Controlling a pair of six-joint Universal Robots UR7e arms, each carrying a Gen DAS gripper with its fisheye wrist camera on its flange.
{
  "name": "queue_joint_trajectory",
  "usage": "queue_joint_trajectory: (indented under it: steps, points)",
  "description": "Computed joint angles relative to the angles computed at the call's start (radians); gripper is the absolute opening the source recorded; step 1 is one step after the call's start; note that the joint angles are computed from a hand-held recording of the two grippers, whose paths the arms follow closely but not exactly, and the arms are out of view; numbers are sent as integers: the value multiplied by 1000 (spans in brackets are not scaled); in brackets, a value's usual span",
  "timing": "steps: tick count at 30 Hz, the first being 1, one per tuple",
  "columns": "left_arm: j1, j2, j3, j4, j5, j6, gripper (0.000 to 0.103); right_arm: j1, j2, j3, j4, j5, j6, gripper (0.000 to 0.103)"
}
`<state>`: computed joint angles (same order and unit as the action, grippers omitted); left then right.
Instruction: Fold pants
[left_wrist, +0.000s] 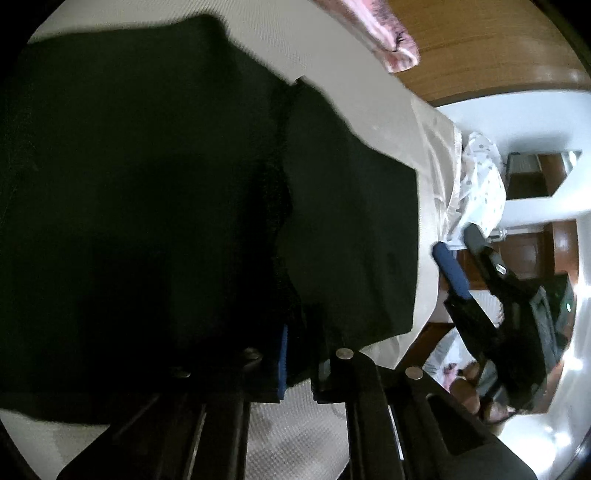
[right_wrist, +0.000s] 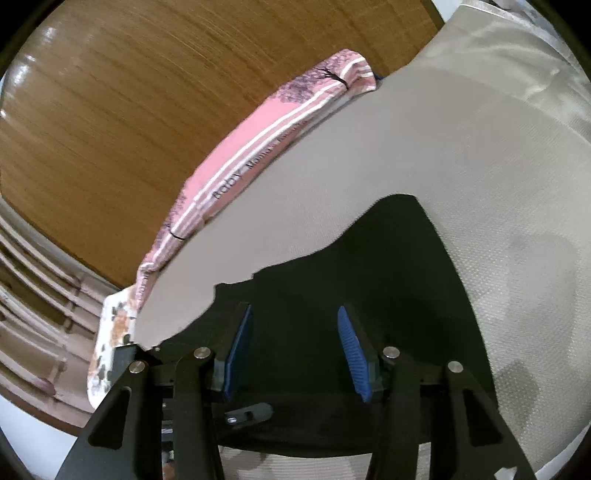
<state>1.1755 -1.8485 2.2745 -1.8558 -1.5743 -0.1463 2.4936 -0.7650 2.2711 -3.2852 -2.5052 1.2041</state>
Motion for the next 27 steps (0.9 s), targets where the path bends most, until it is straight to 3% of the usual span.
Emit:
queue_joint_trajectory:
  steps: [7,11,15,24,27]
  points:
    - [-22,-56,6,25,94,-4,8,-13,-13,2,75,6,45,46]
    - [22,-46,2,34,99,-9,9,-29,-29,-13,207,30,97,46]
    - [5,-56,6,51,130,16,9,-53,-57,-27,406,68,190,46]
    - [-60,-78,23,61,194,55,17,-65,-51,-77,610,80,200,45]
    - [-73,-97,24,60,227,70,25,-61,-46,-96,665,75,198,46]
